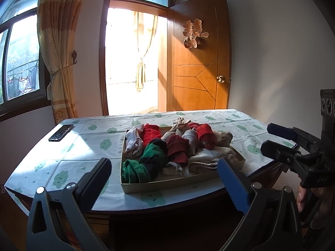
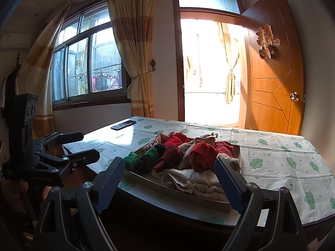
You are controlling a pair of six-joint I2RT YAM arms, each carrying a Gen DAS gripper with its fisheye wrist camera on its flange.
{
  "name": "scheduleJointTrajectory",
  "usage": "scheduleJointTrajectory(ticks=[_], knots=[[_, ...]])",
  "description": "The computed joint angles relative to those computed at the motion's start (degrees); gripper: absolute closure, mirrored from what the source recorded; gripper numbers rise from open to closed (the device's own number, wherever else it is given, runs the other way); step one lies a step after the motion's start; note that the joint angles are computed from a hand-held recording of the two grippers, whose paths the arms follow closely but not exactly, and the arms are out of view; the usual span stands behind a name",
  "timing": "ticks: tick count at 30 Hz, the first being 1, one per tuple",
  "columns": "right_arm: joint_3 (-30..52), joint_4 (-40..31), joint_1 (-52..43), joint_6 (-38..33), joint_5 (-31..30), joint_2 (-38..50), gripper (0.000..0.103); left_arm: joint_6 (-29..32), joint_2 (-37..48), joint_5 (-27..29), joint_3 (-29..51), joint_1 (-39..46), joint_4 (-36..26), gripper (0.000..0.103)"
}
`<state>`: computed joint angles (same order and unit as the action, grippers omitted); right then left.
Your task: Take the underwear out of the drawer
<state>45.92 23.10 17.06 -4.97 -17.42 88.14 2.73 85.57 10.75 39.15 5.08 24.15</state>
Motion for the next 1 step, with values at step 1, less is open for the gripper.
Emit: scheduleJointTrajectory(ticks=[1], knots=[[0.0,-0.1,0.0,-0.1,-0.1,0.1,0.014,-0.1,0.1,-0.3,0.0,-0.1,0.0,0.000]])
